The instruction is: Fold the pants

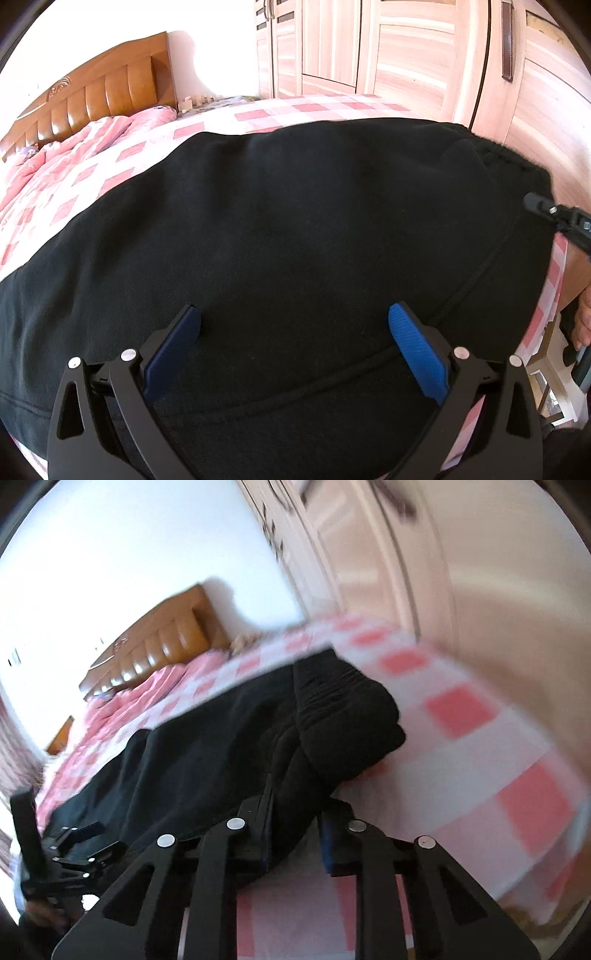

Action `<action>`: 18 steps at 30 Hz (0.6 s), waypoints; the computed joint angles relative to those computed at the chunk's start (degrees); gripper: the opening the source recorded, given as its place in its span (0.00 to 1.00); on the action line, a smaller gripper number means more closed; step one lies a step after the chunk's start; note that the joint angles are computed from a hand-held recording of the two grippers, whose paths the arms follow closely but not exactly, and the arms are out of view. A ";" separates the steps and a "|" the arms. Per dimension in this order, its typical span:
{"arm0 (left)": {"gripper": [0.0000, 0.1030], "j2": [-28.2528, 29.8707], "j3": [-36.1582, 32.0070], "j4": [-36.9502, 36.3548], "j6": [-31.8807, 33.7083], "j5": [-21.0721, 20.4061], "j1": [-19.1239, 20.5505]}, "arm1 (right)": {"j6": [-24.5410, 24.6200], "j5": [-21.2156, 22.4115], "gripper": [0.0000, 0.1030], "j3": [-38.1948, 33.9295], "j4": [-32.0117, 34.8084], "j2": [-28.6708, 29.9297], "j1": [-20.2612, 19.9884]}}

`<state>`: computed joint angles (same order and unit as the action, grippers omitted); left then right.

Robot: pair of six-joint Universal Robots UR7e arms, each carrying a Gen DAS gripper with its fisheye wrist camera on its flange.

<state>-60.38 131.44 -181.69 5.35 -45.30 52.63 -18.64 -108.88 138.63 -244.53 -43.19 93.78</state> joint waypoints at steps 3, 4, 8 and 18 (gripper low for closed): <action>0.98 2.19 -1.63 0.73 1.96 -0.78 -1.04 | -3.76 -5.48 0.17 -0.63 -6.32 1.60 1.70; 0.98 2.98 -2.09 0.52 2.70 -0.98 -1.21 | -3.46 -5.80 0.17 -0.60 -5.82 1.24 1.08; 0.99 4.18 -3.83 2.23 1.63 -2.51 -1.13 | -0.26 -6.17 0.18 0.84 -3.89 -0.14 -2.34; 0.98 -8.44 1.51 -0.57 -0.18 4.42 0.27 | -8.94 -16.28 0.68 1.15 -11.85 -0.64 4.72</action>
<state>-68.82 132.95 -182.26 5.17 -40.88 52.90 -27.58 -125.16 139.78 -256.37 -43.84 98.50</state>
